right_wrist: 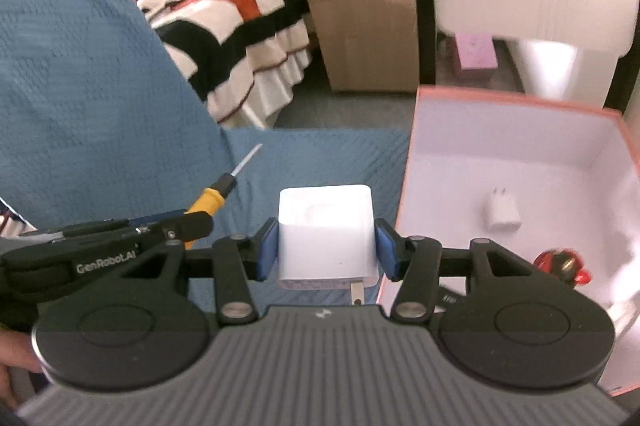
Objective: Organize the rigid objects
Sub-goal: 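Carry white charger with right gripper while left gripper carries screwdriver into pink box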
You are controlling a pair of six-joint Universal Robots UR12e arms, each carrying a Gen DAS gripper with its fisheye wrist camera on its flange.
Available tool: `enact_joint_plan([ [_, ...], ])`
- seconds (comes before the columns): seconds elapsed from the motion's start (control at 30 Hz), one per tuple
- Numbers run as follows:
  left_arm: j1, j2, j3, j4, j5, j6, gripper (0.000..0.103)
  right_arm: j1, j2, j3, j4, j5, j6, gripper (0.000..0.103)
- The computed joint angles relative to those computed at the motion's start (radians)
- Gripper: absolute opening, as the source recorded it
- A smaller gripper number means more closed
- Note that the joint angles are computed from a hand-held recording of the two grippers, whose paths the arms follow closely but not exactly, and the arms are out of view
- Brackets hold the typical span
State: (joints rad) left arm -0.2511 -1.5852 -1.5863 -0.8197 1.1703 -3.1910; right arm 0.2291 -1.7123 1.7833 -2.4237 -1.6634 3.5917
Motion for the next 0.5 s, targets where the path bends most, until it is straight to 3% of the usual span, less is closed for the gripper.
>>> enact_joint_plan([
  [0.5, -0.089, -0.061, 0.164, 0.064, -0.059, -0.057, 0.022, -0.071, -0.090, 0.025, -0.066, -0.087, -0.029, 0.054],
])
